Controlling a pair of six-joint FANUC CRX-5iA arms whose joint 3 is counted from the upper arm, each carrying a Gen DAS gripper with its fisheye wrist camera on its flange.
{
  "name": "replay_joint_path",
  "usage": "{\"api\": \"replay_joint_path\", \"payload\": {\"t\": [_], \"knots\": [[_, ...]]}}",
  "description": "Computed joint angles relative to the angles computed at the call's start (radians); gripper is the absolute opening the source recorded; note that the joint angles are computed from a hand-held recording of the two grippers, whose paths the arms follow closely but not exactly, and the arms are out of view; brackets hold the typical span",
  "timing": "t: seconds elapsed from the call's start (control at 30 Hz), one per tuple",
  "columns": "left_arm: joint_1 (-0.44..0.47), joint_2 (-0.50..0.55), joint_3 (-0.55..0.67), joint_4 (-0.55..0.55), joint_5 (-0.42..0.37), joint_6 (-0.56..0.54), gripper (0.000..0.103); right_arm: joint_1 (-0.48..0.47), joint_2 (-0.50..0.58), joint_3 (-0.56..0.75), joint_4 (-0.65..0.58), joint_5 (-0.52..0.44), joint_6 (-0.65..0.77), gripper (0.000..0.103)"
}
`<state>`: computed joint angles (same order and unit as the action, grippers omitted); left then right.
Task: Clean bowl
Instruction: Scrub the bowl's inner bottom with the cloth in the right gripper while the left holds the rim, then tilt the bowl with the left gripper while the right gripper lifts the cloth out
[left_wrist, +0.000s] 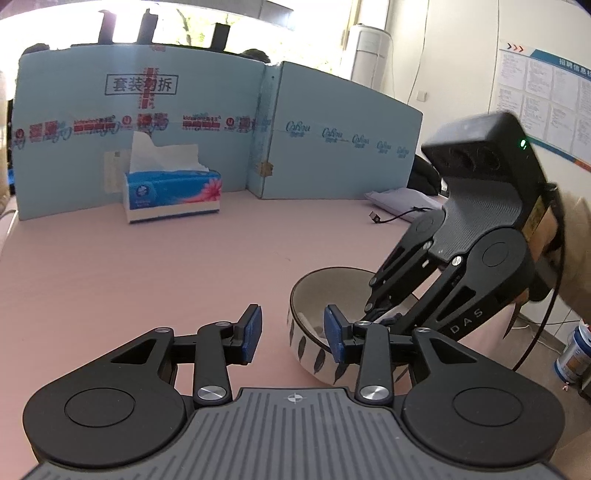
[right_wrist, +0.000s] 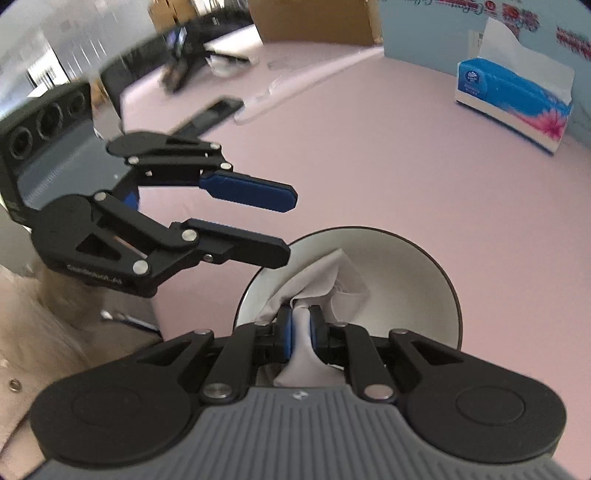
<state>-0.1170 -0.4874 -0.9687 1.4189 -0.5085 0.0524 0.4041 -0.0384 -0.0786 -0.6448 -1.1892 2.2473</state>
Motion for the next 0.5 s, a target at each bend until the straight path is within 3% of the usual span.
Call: {"api": "replay_joint_path", "payload": {"t": [0.5], "knots": [[-0.027,-0.017,0.032,-0.128,0.077,0.125,0.047,-0.225,-0.011,-0.047,-0.354,-0.08,0.177,0.013]]}}
